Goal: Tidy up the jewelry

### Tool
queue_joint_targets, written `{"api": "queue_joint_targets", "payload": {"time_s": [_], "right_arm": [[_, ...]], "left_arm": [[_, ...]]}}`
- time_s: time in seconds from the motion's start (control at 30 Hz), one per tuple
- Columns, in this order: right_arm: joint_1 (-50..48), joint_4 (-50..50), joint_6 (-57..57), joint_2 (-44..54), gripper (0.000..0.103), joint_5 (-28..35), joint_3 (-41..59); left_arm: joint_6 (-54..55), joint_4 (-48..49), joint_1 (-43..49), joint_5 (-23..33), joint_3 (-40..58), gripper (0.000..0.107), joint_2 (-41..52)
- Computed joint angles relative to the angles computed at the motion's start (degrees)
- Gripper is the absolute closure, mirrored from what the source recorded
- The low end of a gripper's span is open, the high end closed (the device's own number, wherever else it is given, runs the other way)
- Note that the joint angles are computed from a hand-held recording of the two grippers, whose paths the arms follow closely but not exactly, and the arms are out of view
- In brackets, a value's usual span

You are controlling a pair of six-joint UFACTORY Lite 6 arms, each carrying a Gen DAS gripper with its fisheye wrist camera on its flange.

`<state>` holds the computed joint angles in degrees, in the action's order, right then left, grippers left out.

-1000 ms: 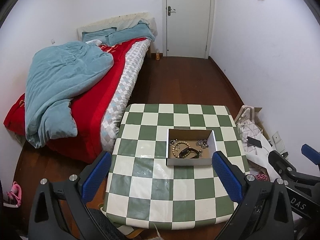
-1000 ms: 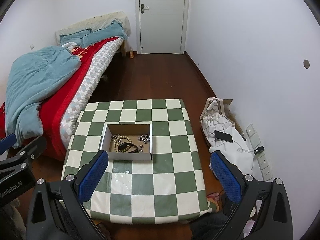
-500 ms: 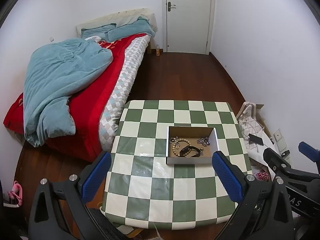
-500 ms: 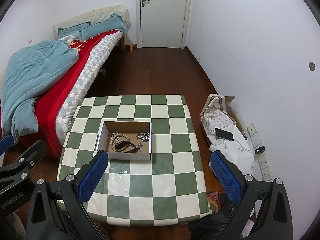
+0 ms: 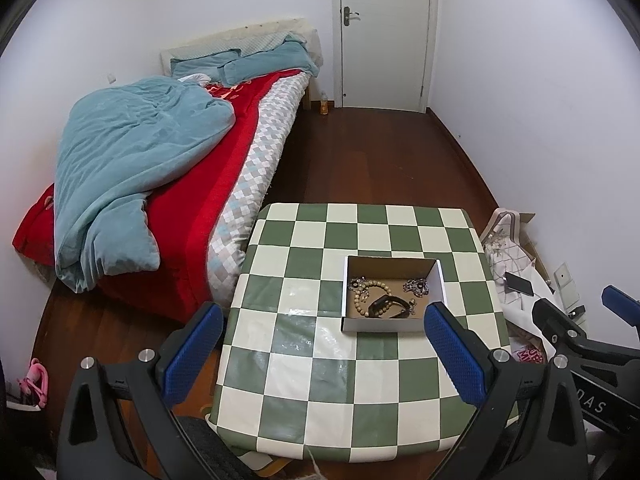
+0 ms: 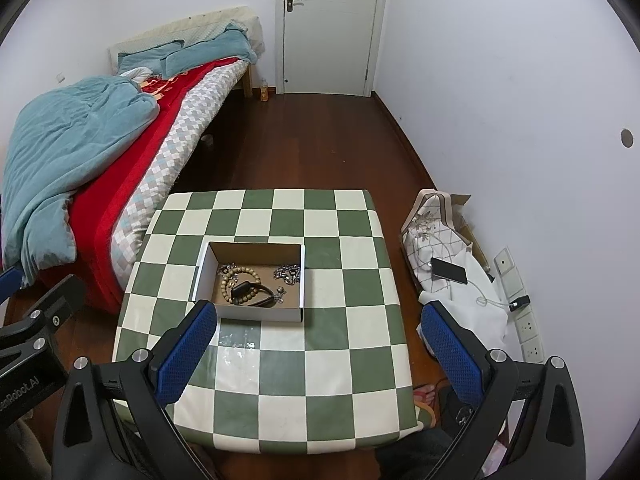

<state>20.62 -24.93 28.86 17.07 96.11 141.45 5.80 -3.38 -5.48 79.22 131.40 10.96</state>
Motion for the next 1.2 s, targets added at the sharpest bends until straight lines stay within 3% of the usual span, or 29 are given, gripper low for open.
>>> {"api": "queue_joint_targets", "payload": {"time_s": [0.9,1.2], "right_arm": [[0.4,-0.3,-0.1,1.4,0.000,0.9,2.5],[1.0,-0.9,-1.3,6.6,0.000,4.4,11.7]], "left_arm": [[1.4,-0.5,1.6,-1.2,-2.7,0.004,-1.1],[1.2,-0.3,1.4,-1.0,-2.1,0.004,-0.8]]}}
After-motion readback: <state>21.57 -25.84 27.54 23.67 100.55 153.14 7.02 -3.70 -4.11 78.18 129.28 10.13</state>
